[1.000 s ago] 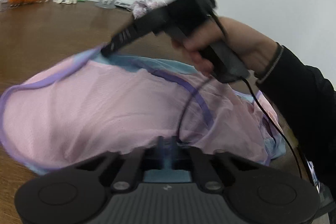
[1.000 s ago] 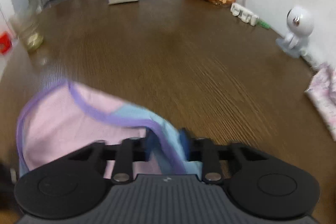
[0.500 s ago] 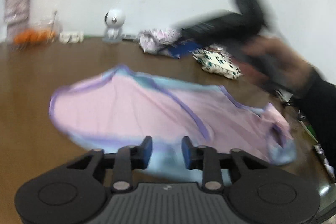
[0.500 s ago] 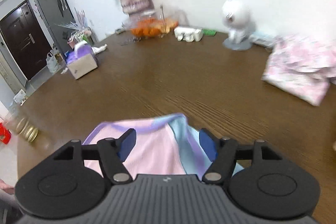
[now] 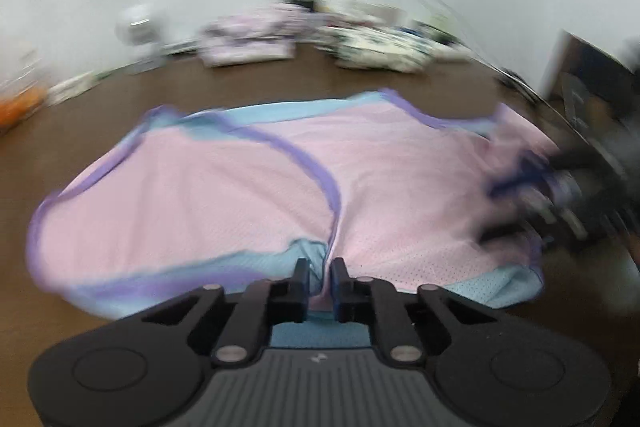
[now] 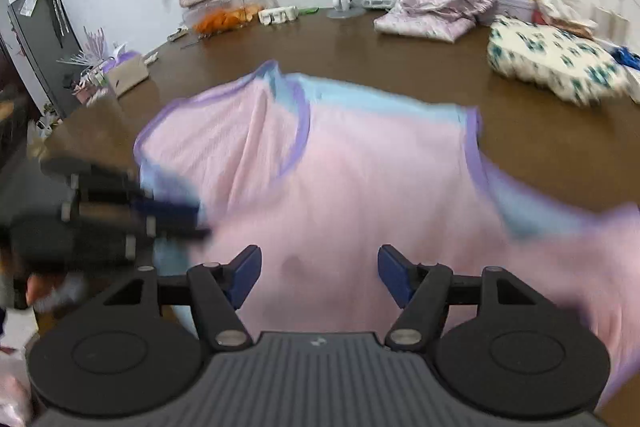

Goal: Fold clothes

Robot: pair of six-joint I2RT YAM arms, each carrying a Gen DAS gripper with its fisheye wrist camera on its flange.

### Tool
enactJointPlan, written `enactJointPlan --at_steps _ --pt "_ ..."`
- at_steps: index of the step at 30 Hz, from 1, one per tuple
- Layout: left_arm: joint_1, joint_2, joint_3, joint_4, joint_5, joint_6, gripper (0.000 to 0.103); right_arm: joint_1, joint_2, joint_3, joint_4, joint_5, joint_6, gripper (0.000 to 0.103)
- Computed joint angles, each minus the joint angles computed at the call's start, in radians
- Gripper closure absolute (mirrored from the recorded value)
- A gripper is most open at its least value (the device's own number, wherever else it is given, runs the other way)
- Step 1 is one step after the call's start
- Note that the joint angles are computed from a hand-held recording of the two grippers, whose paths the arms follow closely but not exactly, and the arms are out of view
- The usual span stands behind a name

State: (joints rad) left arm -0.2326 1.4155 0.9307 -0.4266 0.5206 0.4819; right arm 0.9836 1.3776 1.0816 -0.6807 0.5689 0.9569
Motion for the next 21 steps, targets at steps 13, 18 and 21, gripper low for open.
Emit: enactJointPlan --at_steps 13,18,21 --pt "0.112 -0.488 -0.258 -0.072 -0.065 -0.401 0.103 0.373 0.066 0.057 -0.352 0.195 0.341 0.024" --pt "0.168 -0.632 -0.288 -0.25 -0.031 -0.374 0.103 0.537 0.044 0.039 -0.514 0.216 0.571 0.02" --pt "0.178 -0.685 -0.278 -0.319 -0.006 -0.339 0.102 0.636 0.026 0.015 -0.579 0.23 0.689 0.016"
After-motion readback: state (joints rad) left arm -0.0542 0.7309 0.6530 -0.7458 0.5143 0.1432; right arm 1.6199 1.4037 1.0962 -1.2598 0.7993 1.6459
